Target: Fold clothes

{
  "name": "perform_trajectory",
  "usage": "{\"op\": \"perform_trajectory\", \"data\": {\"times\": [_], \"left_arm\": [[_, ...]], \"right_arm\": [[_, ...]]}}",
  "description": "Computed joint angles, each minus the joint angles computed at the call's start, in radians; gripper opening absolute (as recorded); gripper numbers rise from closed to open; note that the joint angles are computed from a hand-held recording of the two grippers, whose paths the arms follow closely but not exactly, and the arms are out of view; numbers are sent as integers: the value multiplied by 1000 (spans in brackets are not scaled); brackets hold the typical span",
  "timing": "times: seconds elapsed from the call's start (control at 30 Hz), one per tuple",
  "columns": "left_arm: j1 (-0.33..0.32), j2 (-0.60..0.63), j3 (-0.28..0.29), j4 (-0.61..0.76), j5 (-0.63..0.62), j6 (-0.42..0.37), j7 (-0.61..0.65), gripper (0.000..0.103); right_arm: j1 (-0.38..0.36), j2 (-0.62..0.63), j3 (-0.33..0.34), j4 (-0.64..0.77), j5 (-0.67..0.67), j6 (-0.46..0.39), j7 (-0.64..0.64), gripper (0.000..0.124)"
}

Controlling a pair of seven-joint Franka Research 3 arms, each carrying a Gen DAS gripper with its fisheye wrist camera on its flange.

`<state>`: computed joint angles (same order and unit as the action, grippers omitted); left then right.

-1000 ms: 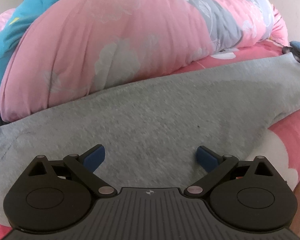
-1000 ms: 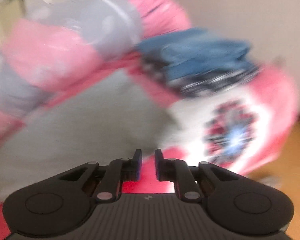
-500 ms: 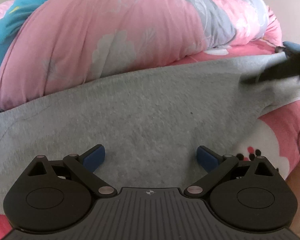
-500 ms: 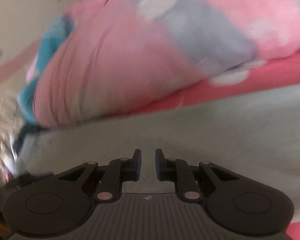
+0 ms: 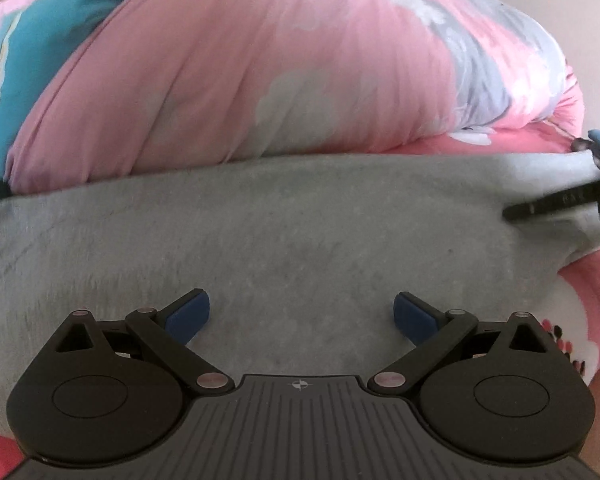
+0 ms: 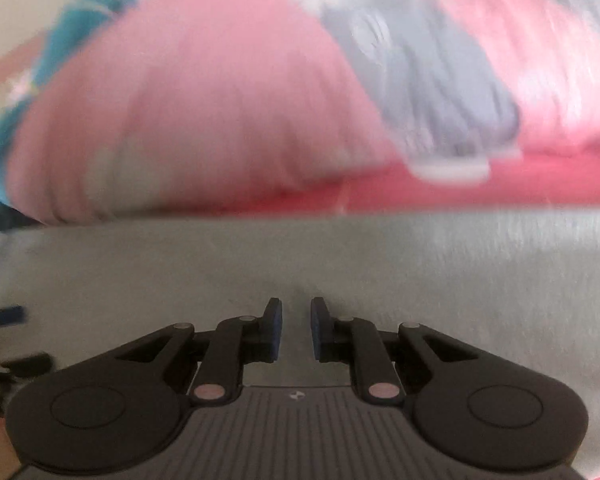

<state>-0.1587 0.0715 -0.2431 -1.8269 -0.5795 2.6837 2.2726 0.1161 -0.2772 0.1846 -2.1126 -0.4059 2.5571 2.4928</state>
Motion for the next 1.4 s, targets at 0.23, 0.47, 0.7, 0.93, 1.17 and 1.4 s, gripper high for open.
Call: {"op": "perform_trajectory", "data": {"times": [0.23,0.47,0.7,0.93,1.17,1.4], "left_arm": [[16,1,2,-7,-73,-7,56,100],[18,-6,9,-14,-86,-7,63,100],[19,-8,10,-19,-101,-3,76,100],[18,-10,11,-23,-117,5,89,100],[18,-15,10,-37,-183,20,141,101],[25,-15,15,-35,-276,1,221,101]], "right_arm": [[0,-78,19,-63,79,22,2,17],[-47,-32,28,-46,4,21,91,17],[-46,-65,50,-29,-68,-89,92,18],[-46,-60,23,-29,-86,-85,134,18],[-24,26,-11,27,-74,-100,56,18],[38,127,-54,230,50,-197,-35,24]]}}
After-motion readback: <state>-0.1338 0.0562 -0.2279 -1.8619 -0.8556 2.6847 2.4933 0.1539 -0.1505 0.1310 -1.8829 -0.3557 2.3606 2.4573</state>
